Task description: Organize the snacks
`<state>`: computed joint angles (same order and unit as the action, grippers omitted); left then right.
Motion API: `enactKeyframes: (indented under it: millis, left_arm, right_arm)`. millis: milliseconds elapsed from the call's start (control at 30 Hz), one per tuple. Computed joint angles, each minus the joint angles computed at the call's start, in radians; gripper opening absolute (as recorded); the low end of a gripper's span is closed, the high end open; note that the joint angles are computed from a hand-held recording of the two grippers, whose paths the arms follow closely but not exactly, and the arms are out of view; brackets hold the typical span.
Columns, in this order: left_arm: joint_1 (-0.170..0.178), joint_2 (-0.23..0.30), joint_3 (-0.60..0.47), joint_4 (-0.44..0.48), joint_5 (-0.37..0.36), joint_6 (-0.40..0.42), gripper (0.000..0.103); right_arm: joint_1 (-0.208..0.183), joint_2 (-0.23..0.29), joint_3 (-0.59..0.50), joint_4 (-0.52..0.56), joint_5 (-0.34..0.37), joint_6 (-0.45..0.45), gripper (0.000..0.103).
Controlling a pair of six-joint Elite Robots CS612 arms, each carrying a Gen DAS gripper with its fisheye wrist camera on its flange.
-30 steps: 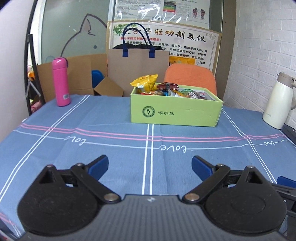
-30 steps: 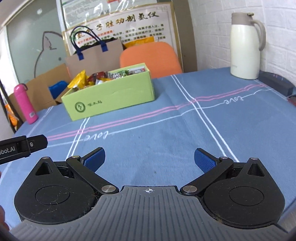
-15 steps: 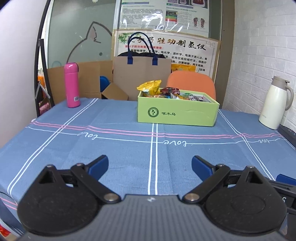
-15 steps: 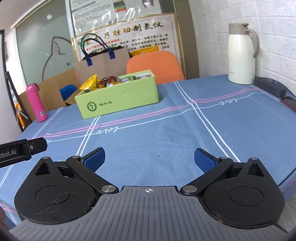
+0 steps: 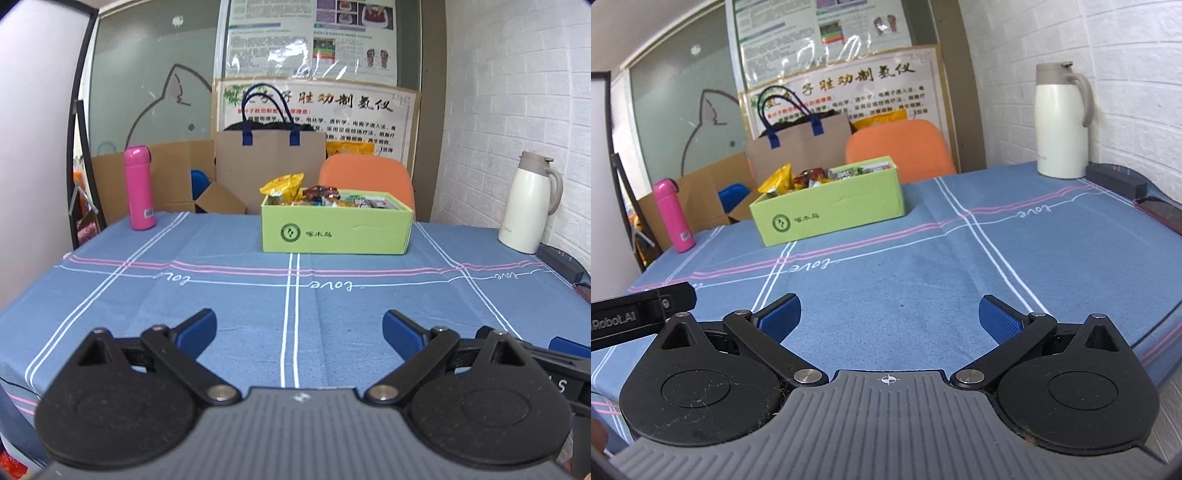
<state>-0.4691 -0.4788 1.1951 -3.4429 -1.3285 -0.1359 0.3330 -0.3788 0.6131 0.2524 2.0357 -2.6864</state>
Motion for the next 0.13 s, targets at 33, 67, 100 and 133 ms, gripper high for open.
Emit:
enactKeyframes:
  millis: [33, 67, 100, 133]
  left_arm:
    - [-0.001, -0.002, 0.007, -0.01, 0.002, 0.003, 0.095]
    - [-0.003, -0.005, 0.016, -0.02, 0.007, 0.001, 0.095]
    - [-0.004, -0.007, 0.023, -0.028, 0.01, -0.003, 0.095]
    - [-0.006, -0.009, 0.029, -0.036, 0.012, -0.004, 0.095]
  right_arm:
    - [0.001, -0.007, 0.014, -0.011, 0.007, 0.002, 0.093]
    - [0.003, -0.011, 0.023, -0.019, 0.012, 0.005, 0.093]
    - [0.004, -0.016, 0.036, -0.029, 0.016, 0.006, 0.093]
    - [0.005, -0.021, 0.046, -0.037, 0.019, 0.007, 0.093]
